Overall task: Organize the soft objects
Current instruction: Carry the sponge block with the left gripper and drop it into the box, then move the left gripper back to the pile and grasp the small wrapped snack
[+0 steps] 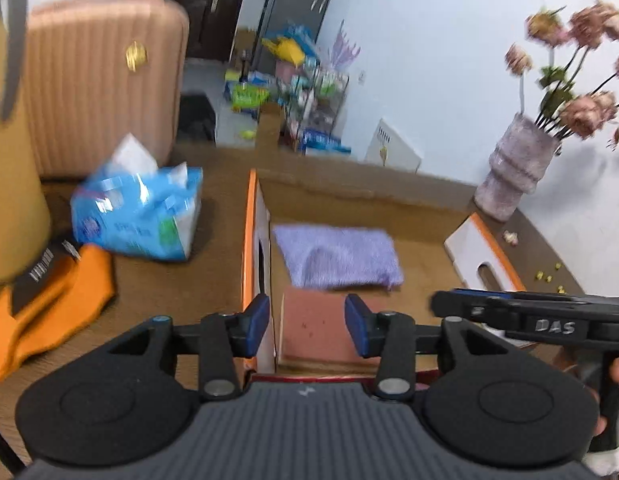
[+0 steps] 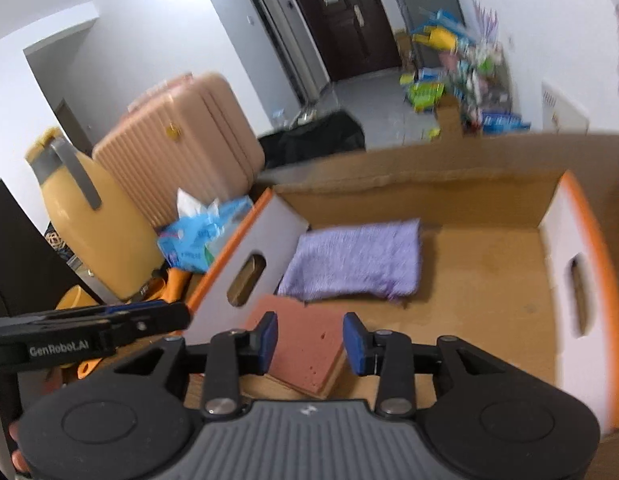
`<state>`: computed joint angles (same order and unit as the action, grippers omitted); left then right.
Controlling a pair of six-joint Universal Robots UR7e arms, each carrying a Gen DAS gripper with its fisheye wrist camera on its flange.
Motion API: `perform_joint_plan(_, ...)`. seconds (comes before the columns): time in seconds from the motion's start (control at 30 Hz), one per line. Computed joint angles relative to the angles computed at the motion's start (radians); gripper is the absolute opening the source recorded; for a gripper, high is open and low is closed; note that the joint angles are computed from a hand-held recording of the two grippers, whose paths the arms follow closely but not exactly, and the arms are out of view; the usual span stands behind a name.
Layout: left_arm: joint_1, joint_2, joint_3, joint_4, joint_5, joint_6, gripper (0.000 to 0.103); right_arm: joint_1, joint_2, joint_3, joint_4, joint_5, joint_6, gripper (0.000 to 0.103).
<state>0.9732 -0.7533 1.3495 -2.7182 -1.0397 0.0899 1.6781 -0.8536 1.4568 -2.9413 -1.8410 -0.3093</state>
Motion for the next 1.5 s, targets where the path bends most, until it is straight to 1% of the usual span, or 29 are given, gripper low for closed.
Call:
perform_joint_plan(0.03, -0.012, -0.018, 0.019, -0.025, 0.004, 0.013, 0.054, 0.009, -0.026, 0.026, -0.028, -0.010, -0.013, 0.038)
perform_joint_plan(0.07, -0.025, -0.037, 0.044, -0.062, 0.012, 0.033, 0.059, 0.017, -0.049, 0.049, -0.051, -0.021, -0.026, 0.040)
perform_joint_plan(0.13, -0.056, -0.072, 0.100, -0.156, 0.048, 0.092, 0.073, 0.039, -0.102, 0.106, -0.122, -0.061, -0.070, 0.047)
perform_joint_plan(0.17, -0.072, -0.088, 0.134, -0.220, 0.069, 0.134, 0.076, 0.052, -0.129, 0.138, -0.168, -0.084, -0.104, 0.057)
perform_joint_plan(0.2, -0.089, -0.100, 0.170, -0.295, 0.091, 0.182, 0.086, 0.064, -0.156, 0.175, -0.225, -0.107, -0.148, 0.071)
perform_joint_plan(0.23, -0.107, -0.109, 0.209, -0.392, 0.117, 0.242, 0.097, 0.072, -0.177, 0.207, -0.283, -0.124, -0.187, 0.080)
perform_joint_plan(0.27, -0.119, -0.112, 0.238, -0.479, 0.134, 0.292, 0.100, 0.079, -0.194, 0.239, -0.348, -0.139, -0.227, 0.096)
perform_joint_plan(0.3, -0.131, -0.114, 0.269, -0.568, 0.141, 0.343, 0.100, 0.083, -0.207, 0.273, -0.429, -0.149, -0.277, 0.102)
perform_joint_plan(0.33, -0.144, -0.117, 0.297, -0.641, 0.147, 0.390, 0.102, 0.084, -0.215, 0.296, -0.496, -0.152, -0.317, 0.103)
perform_joint_plan(0.4, -0.162, -0.125, 0.332, -0.703, 0.155, 0.425, 0.103, 0.089, -0.228, 0.339, -0.600, -0.169, -0.375, 0.103)
perform_joint_plan(0.43, -0.171, -0.130, 0.347, -0.717, 0.159, 0.426, 0.103, 0.092, -0.231, 0.348, -0.624, -0.180, -0.379, 0.103)
perform_joint_plan(0.57, -0.206, -0.167, 0.411, -0.741, 0.159, 0.400, 0.103, 0.097, -0.268, 0.418, -0.698, -0.164, -0.356, 0.103)
perform_joint_plan(0.73, -0.242, -0.230, 0.514, -0.780, 0.172, 0.372, 0.103, 0.121, -0.303, 0.504, -0.782, -0.177, -0.354, 0.103)
perform_joint_plan(0.83, -0.268, -0.278, 0.612, -0.808, 0.189, 0.333, 0.103, 0.126, -0.327, 0.582, -0.831, -0.168, -0.340, 0.103)
perform_joint_plan(0.93, -0.297, -0.331, 0.724, -0.837, 0.209, 0.294, 0.103, 0.126, -0.357, 0.676, -0.867, -0.177, -0.299, 0.103)
perform_joint_plan(1.03, -0.329, -0.395, 0.852, -0.879, 0.212, 0.280, 0.103, 0.130, -0.395, 0.777, -0.866, -0.193, -0.253, 0.103)
perform_joint_plan(1.07, -0.336, -0.419, 0.900, -0.903, 0.194, 0.288, 0.103, 0.134, -0.412, 0.809, -0.844, -0.204, -0.239, 0.103)
perform_joint_plan(1.1, -0.348, -0.436, 0.940, -0.922, 0.195, 0.288, 0.103, 0.142, -0.426, 0.840, -0.825, -0.222, -0.226, 0.103)
perform_joint_plan(1.13, -0.362, -0.453, 0.975, -0.934, 0.210, 0.283, 0.103, 0.153, -0.430, 0.872, -0.835, -0.242, -0.217, 0.103)
perform_joint_plan(1.2, -0.393, -0.491, 1.051, -0.973, 0.223, 0.263, 0.103, 0.184, -0.418, 0.923, -0.894, -0.301, -0.205, 0.103)
perform_joint_plan(1.23, -0.409, -0.518, 1.089, -0.971, 0.229, 0.225, 0.103, 0.209, -0.403, 0.950, -0.942, -0.344, -0.204, 0.103)
perform_joint_plan(1.33, -0.454, -0.607, 1.179, -0.912, 0.243, 0.106, 0.103, 0.271, -0.358, 1.024, -1.077, -0.430, -0.197, 0.103)
perform_joint_plan(1.37, -0.469, -0.625, 1.205, -0.909, 0.254, 0.082, 0.103, 0.282, -0.352, 1.047, -1.109, -0.439, -0.191, 0.103)
perform_joint_plan(1.4, -0.487, -0.638, 1.231, -0.915, 0.268, 0.060, 0.103, 0.294, -0.352, 1.069, -1.117, -0.453, -0.183, 0.103)
perform_joint_plan(1.47, -0.511, -0.655, 1.269, -0.904, 0.287, 0.019, 0.103, 0.321, -0.357, 1.101, -1.093, -0.489, -0.186, 0.103)
perform_joint_plan(1.5, -0.514, -0.657, 1.277, -0.894, 0.284, 0.016, 0.103, 0.330, -0.351, 1.114, -1.094, -0.503, -0.194, 0.103)
